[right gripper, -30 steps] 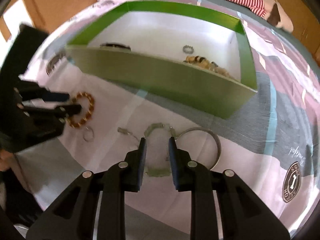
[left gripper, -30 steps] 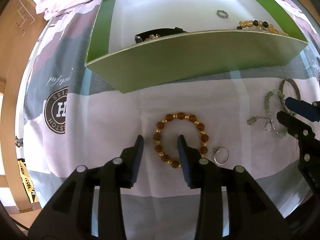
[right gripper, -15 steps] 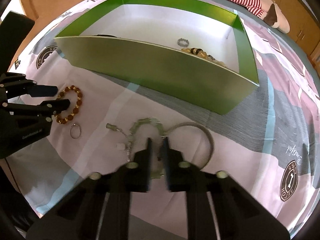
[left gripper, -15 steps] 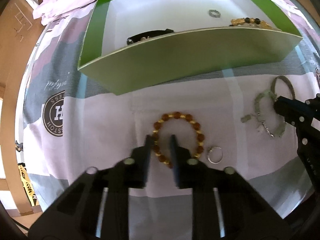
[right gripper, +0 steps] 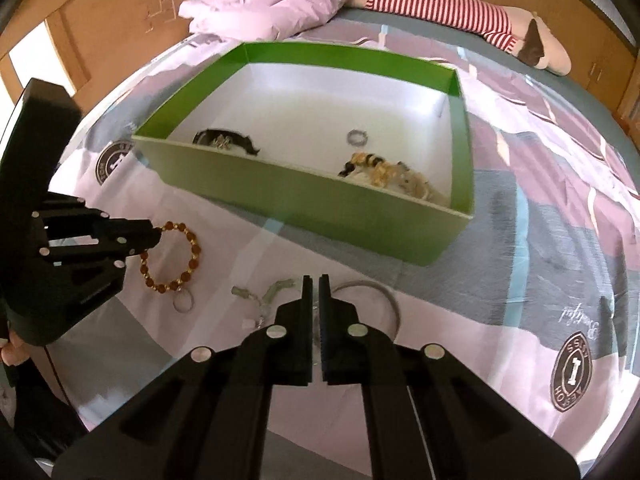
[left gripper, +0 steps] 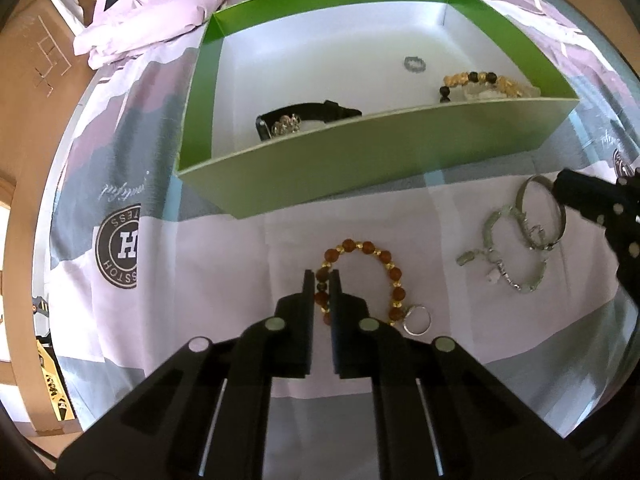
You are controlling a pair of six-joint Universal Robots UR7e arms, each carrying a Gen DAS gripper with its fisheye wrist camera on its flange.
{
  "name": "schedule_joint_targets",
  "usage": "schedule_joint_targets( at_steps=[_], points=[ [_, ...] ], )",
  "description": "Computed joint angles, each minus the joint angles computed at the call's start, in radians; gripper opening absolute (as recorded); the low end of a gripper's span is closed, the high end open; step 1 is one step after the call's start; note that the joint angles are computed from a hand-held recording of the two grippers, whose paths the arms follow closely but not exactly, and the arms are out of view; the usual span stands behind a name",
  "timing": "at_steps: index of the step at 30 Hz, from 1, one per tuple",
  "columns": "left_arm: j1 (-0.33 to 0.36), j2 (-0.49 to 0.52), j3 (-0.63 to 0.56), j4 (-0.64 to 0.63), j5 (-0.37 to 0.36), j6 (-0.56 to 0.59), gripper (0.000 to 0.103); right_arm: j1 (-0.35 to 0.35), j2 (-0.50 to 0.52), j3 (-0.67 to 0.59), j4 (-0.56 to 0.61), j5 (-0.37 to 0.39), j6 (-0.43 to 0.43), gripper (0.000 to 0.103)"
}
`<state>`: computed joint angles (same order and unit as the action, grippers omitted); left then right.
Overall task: Organize jewelry
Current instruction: 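Grasp the silver bangle rim with right tool while left tool lifts the amber bracelet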
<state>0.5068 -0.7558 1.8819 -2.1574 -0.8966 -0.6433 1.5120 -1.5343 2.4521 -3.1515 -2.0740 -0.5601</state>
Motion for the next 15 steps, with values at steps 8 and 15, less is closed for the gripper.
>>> schedule_joint_targets(
  at_steps=[8,15],
  points=[
    [0.012,0.022,-0.016,0.029,-0.008,-0.029,0.007,-0.017,-0.015,-0.015,0.110,0.013,0.038,0.018],
    [0.023,0.042,-0.026,0.038,-0.021,-0.028,0.007,0.010,0.103,0.005,-0.025,-0.067,-0.033,0.024]
  ],
)
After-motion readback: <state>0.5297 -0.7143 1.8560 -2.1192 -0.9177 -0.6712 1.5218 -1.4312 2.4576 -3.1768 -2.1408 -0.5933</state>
